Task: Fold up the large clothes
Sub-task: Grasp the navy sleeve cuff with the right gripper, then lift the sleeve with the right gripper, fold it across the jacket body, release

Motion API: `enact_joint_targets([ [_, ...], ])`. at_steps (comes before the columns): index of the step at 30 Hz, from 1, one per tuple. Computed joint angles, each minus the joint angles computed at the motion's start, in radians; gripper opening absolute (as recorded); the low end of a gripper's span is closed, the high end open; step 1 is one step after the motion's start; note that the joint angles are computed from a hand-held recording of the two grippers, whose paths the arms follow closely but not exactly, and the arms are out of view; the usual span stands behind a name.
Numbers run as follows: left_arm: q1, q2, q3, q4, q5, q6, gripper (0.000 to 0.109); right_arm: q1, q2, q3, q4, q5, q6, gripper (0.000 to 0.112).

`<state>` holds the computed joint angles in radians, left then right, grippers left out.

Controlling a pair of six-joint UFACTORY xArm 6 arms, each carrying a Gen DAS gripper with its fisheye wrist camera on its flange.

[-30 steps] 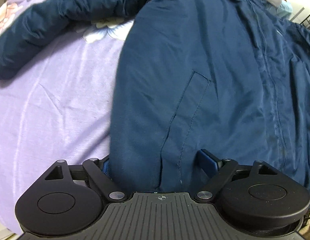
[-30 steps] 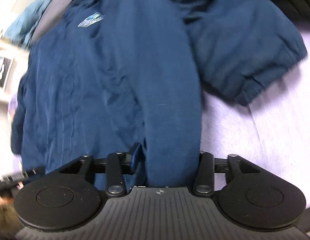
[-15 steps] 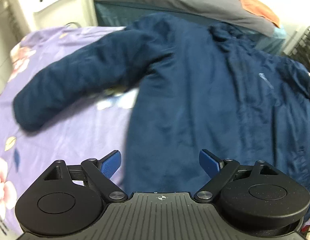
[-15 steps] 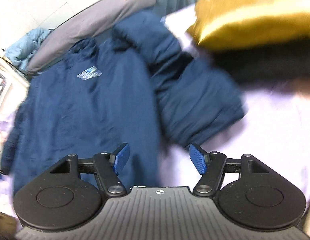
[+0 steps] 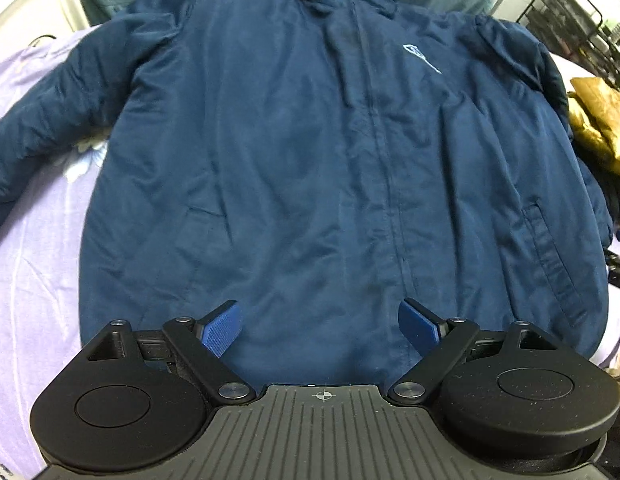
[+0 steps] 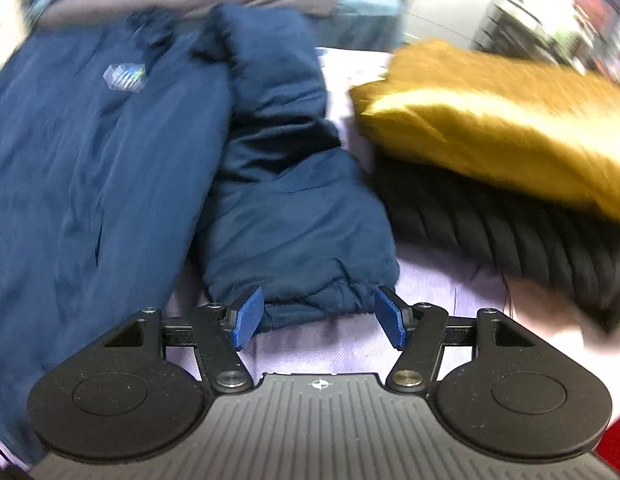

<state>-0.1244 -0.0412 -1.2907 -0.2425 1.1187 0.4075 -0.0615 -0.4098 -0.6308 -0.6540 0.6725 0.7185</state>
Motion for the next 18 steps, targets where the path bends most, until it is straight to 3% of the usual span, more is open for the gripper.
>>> enact_joint_targets([
  [4, -0.023, 0.012, -0.018, 0.021, 0.016, -0.043, 0.103, -0.009, 0.039, 0.004, -0.033, -0.054, -0.145, 0.074],
  [10, -0.058, 0.018, -0.026, 0.043, 0.035, -0.069, 0.103, -0.035, 0.138, -0.028, -0.068, -0.104, -0.233, 0.071],
  [12, -0.071, 0.016, -0.026, 0.054, 0.041, -0.079, 0.103, -0.046, 0.171, -0.041, -0.064, -0.114, -0.232, 0.058],
  [16, -0.089, 0.013, -0.023, 0.068, 0.05, -0.1, 0.103, -0.068, 0.213, -0.069, -0.002, -0.101, -0.194, 0.01],
  [18, -0.101, 0.009, -0.015, 0.073, 0.048, -0.109, 0.103, -0.083, 0.213, -0.063, 0.022, -0.116, -0.175, 0.009],
])
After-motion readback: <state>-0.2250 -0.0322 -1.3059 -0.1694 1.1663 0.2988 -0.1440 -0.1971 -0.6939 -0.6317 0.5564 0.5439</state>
